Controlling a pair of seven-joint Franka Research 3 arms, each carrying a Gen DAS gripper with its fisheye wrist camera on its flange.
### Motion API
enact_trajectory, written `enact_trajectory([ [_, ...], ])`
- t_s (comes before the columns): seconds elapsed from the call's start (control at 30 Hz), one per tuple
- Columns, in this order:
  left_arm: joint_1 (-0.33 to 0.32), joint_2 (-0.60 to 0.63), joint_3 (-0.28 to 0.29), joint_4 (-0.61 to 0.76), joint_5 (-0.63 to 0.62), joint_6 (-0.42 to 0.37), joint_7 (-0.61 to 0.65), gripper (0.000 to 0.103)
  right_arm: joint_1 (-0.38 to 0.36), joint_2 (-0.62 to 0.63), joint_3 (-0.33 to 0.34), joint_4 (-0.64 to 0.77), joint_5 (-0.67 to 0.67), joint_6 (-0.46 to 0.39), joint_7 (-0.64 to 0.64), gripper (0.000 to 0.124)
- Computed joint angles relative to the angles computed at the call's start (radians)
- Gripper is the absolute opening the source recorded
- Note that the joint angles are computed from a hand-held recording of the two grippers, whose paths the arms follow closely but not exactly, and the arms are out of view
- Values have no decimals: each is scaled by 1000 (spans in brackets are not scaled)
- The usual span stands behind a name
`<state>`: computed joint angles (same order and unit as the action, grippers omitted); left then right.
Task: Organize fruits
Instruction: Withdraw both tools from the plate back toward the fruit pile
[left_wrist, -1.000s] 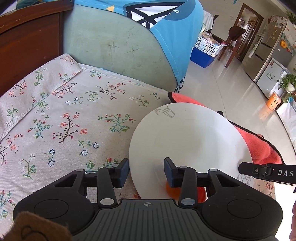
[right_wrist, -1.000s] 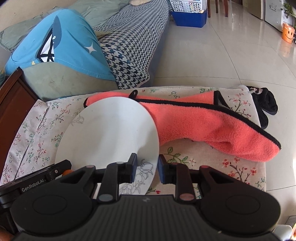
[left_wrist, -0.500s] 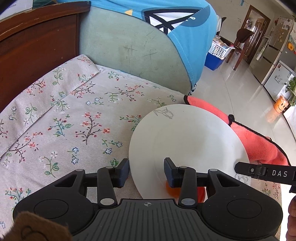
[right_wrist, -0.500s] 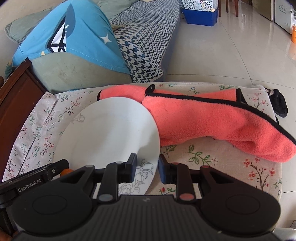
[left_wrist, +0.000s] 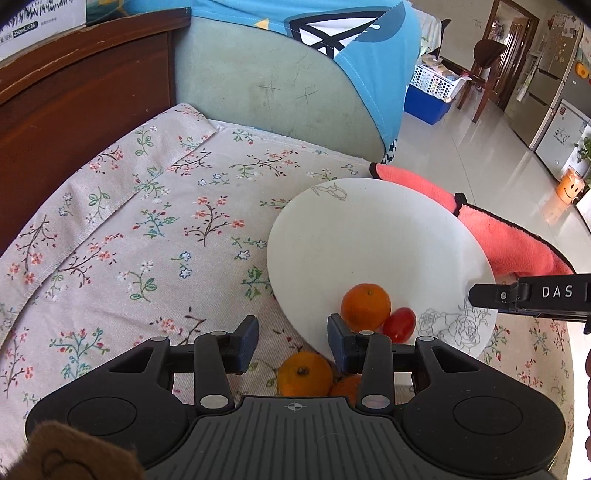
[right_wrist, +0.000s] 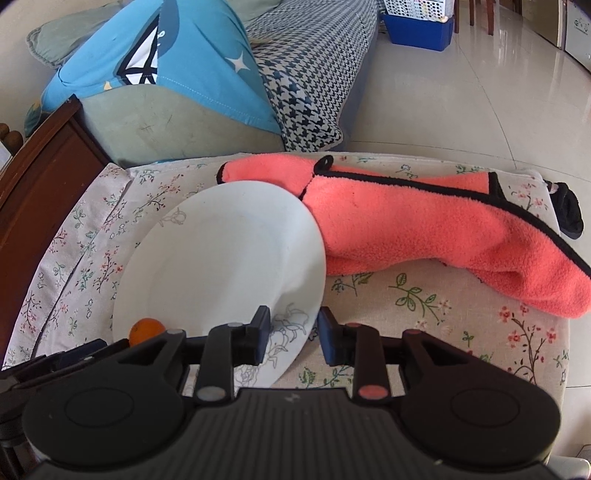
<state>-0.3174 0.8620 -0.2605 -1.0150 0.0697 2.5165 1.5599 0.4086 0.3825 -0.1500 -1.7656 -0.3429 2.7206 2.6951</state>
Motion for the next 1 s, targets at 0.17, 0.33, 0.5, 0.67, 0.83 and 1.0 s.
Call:
enact_trajectory([
  [0.17,34,-141,-8,-210,-7,62,-22,39,27,-68,-13,-65,-57,39,71,31],
  [0.33,71,-270,-37,-392,-20,105,-1,41,27,-118,19,-114,-91,77,86,32],
  [0.5,73,-370,-30,-519,-4,127,-9,45,34,-152,47,-142,-139,76,88,36],
  [0.67,93,-460,-46,-629,-18,165,18,50,41,-190,69,-180,-199,103,122,47],
  [0.83,89,-527,-34,-698,-15,180,8,59,37,-219,101,-206,-227,99,123,48],
  [1.0,96,-587,-26,-769,-12,197,3,59,27,-253,130,-245,-242,104,127,49],
])
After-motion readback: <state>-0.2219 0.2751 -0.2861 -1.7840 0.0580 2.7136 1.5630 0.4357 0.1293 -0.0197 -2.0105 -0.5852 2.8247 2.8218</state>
